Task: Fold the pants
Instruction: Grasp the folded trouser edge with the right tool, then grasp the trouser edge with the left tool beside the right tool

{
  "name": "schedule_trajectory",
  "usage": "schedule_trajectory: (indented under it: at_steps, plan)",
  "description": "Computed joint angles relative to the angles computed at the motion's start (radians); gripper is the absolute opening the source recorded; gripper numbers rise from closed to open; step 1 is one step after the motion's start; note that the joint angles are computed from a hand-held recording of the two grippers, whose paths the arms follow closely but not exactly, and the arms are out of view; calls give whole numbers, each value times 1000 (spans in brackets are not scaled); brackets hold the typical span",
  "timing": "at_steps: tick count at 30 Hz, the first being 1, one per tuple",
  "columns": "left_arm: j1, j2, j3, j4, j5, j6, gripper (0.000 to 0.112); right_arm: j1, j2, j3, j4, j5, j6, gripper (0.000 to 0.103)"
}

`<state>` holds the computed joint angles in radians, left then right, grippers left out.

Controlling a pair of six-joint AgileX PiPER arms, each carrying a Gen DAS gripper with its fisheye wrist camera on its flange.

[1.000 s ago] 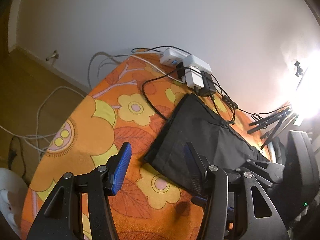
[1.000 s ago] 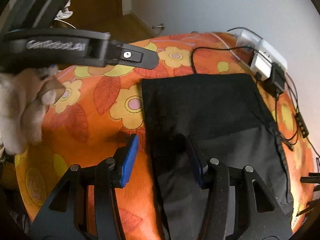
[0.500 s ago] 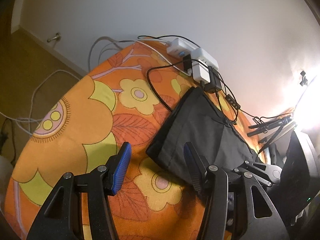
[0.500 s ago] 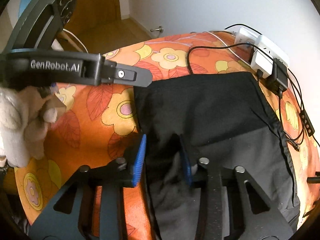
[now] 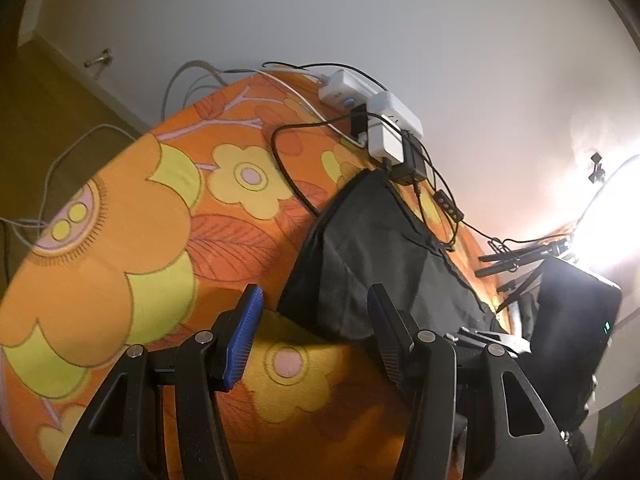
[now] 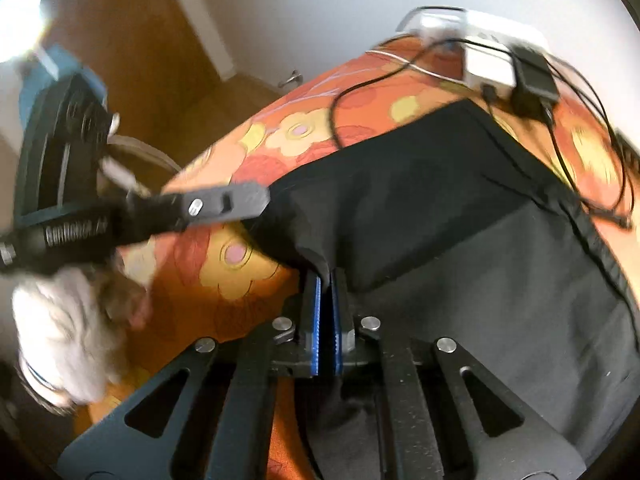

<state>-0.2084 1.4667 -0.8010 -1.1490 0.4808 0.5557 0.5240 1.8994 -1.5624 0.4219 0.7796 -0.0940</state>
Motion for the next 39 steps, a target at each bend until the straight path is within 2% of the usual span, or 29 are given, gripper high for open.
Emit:
schedule_trajectory:
  at_steps: [4, 7, 13, 16, 20, 22, 25, 27, 29, 31, 35, 39]
  plan:
    - [-3, 9, -4, -47, 16, 23, 53, -25, -23, 36, 50, -31, -13, 4]
    - [6, 38, -9, -133, 42, 73, 54, -25, -24, 41, 69, -35, -26, 5]
    - [-12, 57, -8, -231, 45, 149, 55, -22, -20, 42, 88, -28, -52, 5]
    - [-33, 55, -9, -234, 19, 156, 55, -28, -14, 44, 108, -24, -76, 5]
    - [-57, 50, -6, -234, -19, 176, 52, -35, -26, 50, 111, 9, -103, 20]
    - [-71, 48, -7, -216, -44, 167, 48, -36, -64, 72, 57, 20, -86, 40]
    - [-91, 53, -11, -197, -82, 164, 36, -69, -128, 113, 40, 34, -95, 43]
    - [-100, 54, -13, -189, -93, 168, 22, -102, -148, 109, 37, 54, -85, 46]
    - [-129, 39, -12, -167, -126, 175, 13, -132, -148, 77, 28, 71, -55, 55]
    - [-173, 18, -12, -103, -180, 150, 10, -166, -126, 20, 45, 97, -22, 63]
    - [-254, -7, -20, 107, -264, 3, 7, -203, -10, -165, 88, 203, 50, 66]
    - [-280, -21, -14, 123, -283, 22, 6, -188, 162, -435, 55, 325, 188, 66]
